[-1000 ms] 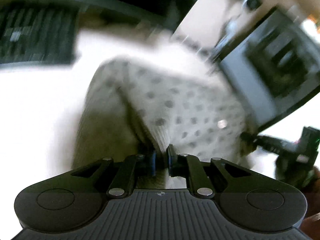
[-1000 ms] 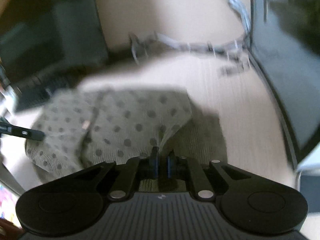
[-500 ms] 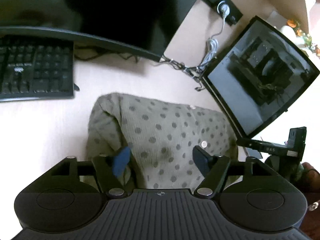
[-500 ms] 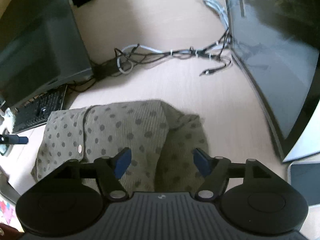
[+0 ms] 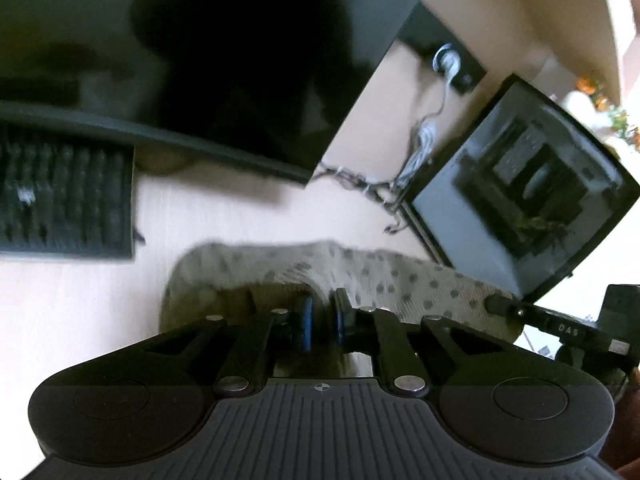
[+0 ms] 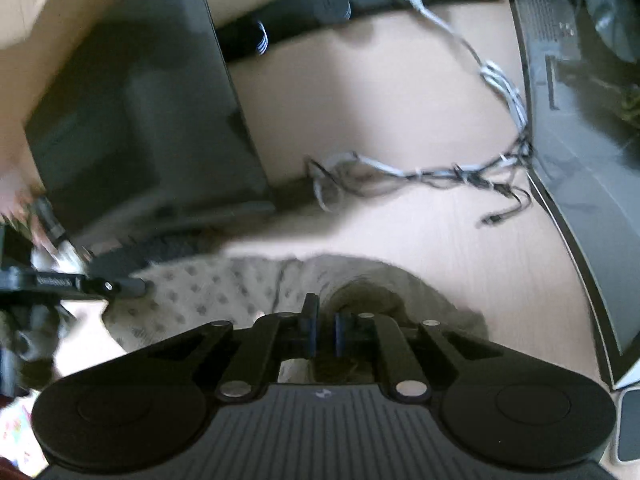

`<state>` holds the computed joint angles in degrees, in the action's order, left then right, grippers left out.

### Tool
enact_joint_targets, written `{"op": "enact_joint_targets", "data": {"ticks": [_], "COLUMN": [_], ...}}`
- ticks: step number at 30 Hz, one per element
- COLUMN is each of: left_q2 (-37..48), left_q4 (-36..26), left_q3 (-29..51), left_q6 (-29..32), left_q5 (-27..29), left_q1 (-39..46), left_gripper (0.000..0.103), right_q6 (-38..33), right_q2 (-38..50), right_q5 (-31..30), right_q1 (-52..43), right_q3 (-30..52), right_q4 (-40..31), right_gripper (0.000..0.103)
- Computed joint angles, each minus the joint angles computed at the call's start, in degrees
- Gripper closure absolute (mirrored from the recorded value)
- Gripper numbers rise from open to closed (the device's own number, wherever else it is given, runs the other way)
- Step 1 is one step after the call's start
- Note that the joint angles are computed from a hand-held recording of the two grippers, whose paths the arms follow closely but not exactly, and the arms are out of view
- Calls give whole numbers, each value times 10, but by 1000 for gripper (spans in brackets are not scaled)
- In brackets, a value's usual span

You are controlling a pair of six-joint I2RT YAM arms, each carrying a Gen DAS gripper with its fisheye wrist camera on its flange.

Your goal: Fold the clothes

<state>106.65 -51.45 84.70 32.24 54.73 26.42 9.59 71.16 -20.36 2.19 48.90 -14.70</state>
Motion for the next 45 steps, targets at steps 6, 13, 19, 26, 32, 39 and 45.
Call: {"op": "enact_joint_targets", "data": {"ticks": [6,13,19,26,32,39,45], "left_q2": [3,29,0,5,87,74,-3], "left_q4": [34,7,-24,154,189,246,228], "left_q3": [-90,-74,-18,-63,-71,-102,-137], "left_q6": [27,57,42,-127,-166,-197,-236], "left_q5": [-106,-129,-9,22,-76,-84,-156], "left_q1": [5,25,18,-95,-133,-157,-186], "left_gripper": [91,78,54,22,20,2,1], "right_q6": [-6,-43,-68,-6,9,-39,-112], "right_q2": [41,55,29,118,279,273,241], "right_q5": [36,81,77,-20,-2,2,-75], "right_q1": [-3,-12,-22,15,49,54,-20], "right_q3": [-47,-66,-29,-4,36,37,86], "right_q4": [-18,-26,-4,144,156,134,30], "right_gripper": [95,62,18,0,0,0,0]}}
